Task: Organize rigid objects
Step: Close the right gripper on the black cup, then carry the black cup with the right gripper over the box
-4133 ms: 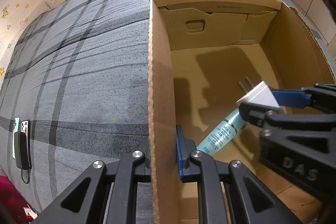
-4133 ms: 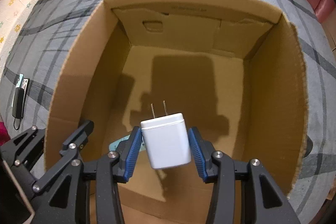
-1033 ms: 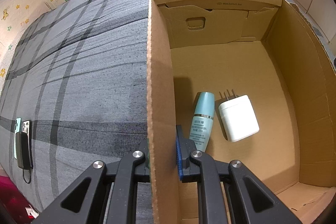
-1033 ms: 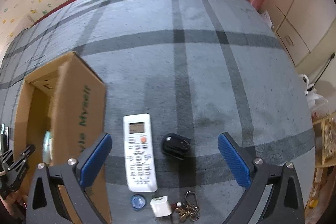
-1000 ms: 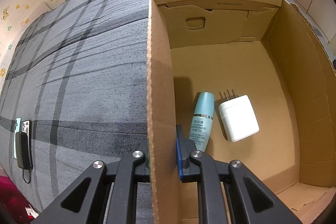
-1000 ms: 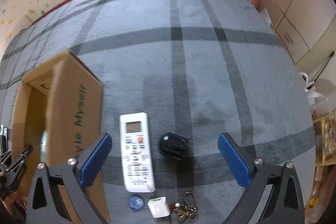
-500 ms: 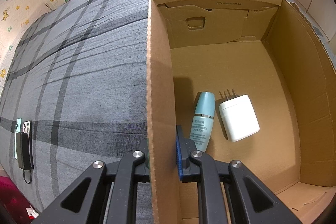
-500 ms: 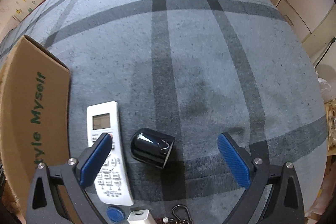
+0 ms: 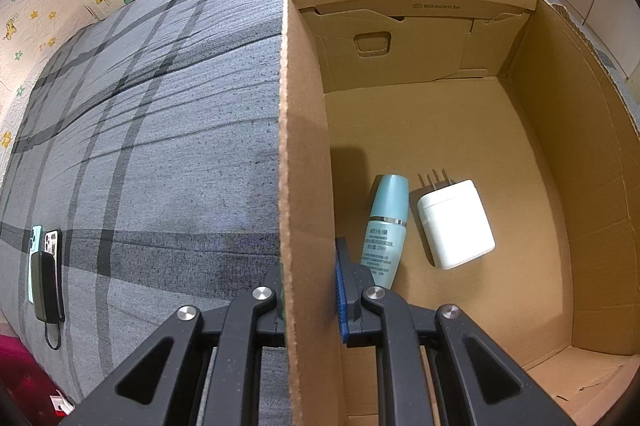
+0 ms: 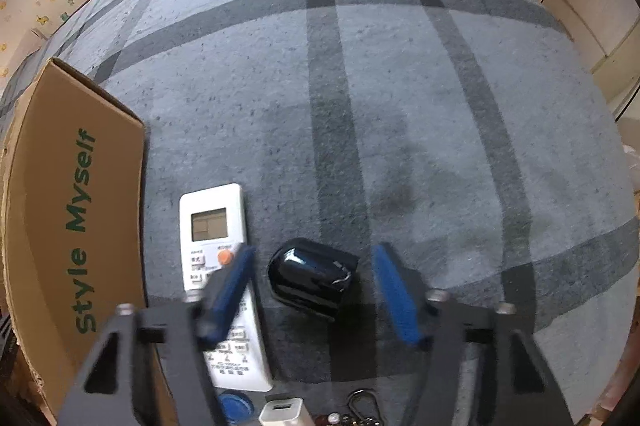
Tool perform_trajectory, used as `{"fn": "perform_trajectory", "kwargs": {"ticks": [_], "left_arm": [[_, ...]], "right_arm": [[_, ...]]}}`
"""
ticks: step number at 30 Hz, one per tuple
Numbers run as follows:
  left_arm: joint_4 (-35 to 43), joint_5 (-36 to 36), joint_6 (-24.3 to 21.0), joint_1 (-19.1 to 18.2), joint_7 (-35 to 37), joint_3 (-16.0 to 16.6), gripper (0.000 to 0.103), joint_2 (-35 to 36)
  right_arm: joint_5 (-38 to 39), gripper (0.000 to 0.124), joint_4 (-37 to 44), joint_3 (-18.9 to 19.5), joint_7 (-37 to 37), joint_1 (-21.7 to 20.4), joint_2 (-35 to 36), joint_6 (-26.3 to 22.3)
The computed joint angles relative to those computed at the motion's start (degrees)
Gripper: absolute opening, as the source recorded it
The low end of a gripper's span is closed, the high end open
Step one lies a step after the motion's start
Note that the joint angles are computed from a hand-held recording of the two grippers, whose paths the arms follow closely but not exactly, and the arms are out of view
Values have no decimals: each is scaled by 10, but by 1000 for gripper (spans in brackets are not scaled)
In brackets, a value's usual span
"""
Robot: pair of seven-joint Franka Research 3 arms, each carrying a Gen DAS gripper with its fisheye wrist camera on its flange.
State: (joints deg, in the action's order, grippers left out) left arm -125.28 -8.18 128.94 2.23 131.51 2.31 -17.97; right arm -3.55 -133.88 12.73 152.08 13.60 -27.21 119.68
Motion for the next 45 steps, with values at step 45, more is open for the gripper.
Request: {"fn": "perform_trajectory", "kwargs": {"ticks": [45], "left_arm": [[9, -14, -12, 4, 9, 1, 14, 7]], "right_arm": [[-93, 51, 236, 42, -2, 44, 80, -145]]}}
